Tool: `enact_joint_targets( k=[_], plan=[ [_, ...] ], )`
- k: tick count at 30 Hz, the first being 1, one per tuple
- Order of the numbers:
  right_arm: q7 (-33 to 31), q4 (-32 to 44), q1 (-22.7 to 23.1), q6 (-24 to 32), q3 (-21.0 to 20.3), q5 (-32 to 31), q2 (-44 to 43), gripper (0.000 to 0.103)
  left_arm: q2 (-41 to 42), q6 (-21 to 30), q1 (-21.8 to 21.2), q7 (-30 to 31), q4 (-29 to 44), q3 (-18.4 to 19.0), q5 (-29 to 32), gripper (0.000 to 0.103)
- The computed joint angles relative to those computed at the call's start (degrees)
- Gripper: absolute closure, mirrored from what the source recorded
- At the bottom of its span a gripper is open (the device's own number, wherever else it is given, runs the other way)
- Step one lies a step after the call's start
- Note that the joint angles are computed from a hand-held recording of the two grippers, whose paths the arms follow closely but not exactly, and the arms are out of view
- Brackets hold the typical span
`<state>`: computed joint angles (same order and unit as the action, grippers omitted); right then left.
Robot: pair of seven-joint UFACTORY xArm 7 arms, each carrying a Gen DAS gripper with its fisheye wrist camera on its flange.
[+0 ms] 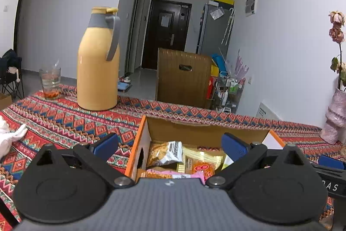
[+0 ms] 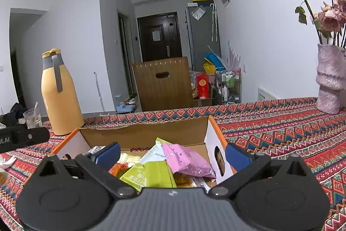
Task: Organize snacks
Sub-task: 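Carry both held packets into the box and open both grippers, then move both grippers back over the snack pile in front of the box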
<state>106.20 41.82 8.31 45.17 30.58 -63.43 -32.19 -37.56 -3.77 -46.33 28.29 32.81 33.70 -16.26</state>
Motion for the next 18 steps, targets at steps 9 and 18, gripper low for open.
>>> enact_joint_targets(
  k=[9, 18],
  plan=[
    [-4.1, 0.6, 1.1, 1.5, 0.7, 3.0, -2.9, 0.000, -3.8, 5.1, 5.1, 0.4, 0.3, -3.6, -0.5, 0.000],
    [-8.2, -0.9, 2.2, 4.2, 5.0, 10.1, -8.5, 0.000, -10.2, 12.6, 11.9, 5.9, -1.9, -6.0, -3.2, 0.000]
  ],
)
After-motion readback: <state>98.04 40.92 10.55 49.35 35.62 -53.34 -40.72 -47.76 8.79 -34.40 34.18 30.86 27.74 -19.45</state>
